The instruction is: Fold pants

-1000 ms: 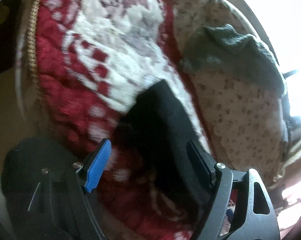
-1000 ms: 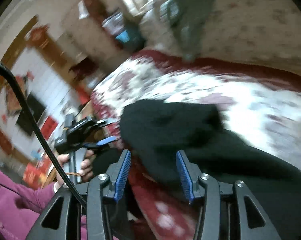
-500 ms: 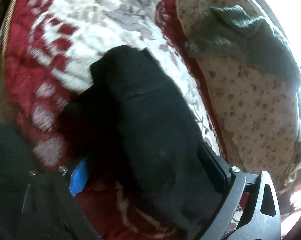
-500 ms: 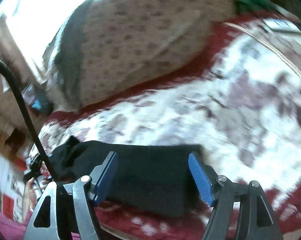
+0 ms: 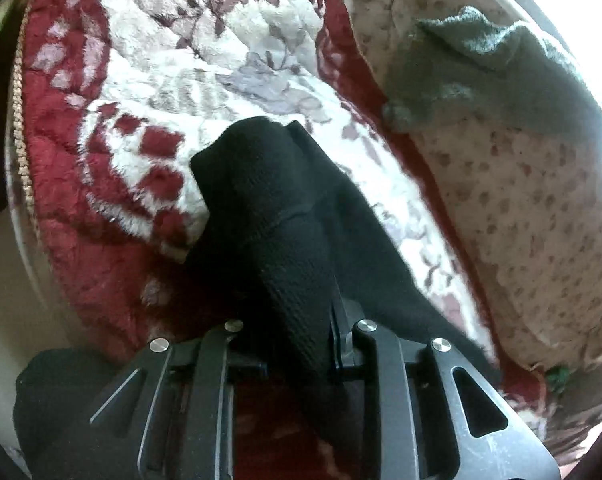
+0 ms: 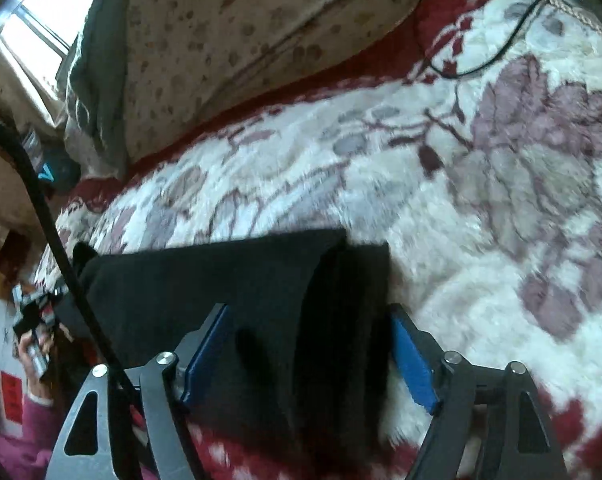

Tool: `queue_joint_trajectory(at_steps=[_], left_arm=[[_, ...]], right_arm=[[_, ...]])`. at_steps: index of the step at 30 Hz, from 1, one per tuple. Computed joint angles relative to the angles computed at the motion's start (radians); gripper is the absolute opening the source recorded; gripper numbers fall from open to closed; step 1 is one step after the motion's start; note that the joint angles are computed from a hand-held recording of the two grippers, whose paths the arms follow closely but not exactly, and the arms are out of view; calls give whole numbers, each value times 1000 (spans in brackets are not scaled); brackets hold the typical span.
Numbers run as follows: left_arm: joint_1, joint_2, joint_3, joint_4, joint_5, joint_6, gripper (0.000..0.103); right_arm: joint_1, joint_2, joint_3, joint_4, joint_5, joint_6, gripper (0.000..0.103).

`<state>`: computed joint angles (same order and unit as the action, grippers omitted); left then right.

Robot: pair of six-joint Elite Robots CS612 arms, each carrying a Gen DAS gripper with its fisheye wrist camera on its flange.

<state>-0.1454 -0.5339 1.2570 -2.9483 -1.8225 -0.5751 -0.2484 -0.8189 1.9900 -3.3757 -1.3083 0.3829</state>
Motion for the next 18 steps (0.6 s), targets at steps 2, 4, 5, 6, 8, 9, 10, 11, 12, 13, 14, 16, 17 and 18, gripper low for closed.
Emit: queue_joint_trajectory(at_steps=[2, 4, 5, 6, 8, 9, 10, 11, 12, 13, 14, 16, 17, 18], left_arm=[[-7, -4, 12, -22, 27, 16, 20], [-12, -3, 8, -15, 43, 17, 20], [-14, -4, 7, -8, 53, 19, 20], [-17, -4, 5, -2, 64, 21, 20], [-22, -8, 5, 0, 78, 31, 20], [-24, -11, 6, -8, 79, 36, 20], [-24, -13, 7, -16, 75, 36, 20], [-23, -16, 10, -27, 67, 34, 20], [-21, -20, 15, -43, 54, 32, 20], [-20, -23, 20, -59, 42, 30, 20], [-18, -26, 26, -77, 28, 27, 20], [-16, -31, 43, -103, -1, 30, 20], [-17, -33, 49, -101, -6, 37, 20], [-21, -33, 53, -87, -2, 49, 21]], right_arm=[[10, 4, -2, -15, -31, 2, 64], [24, 6, -2, -23, -84, 1, 54], [26, 6, -3, -24, -90, -2, 38], [21, 8, -2, -38, -72, -6, 12], [14, 9, -2, -69, -22, -28, 12], [24, 3, -8, -49, -57, -57, 12], [31, -2, -13, -36, -80, -86, 12], [33, -6, -17, -35, -84, -93, 12], [31, -11, -15, -43, -84, -93, 12], [27, -17, -12, -58, -85, -97, 12], [25, -23, -7, -77, -92, -98, 12], [19, -37, 5, -103, -106, -107, 12], [16, -44, 10, -105, -118, -108, 12], [15, -47, 12, -100, -126, -106, 12]])
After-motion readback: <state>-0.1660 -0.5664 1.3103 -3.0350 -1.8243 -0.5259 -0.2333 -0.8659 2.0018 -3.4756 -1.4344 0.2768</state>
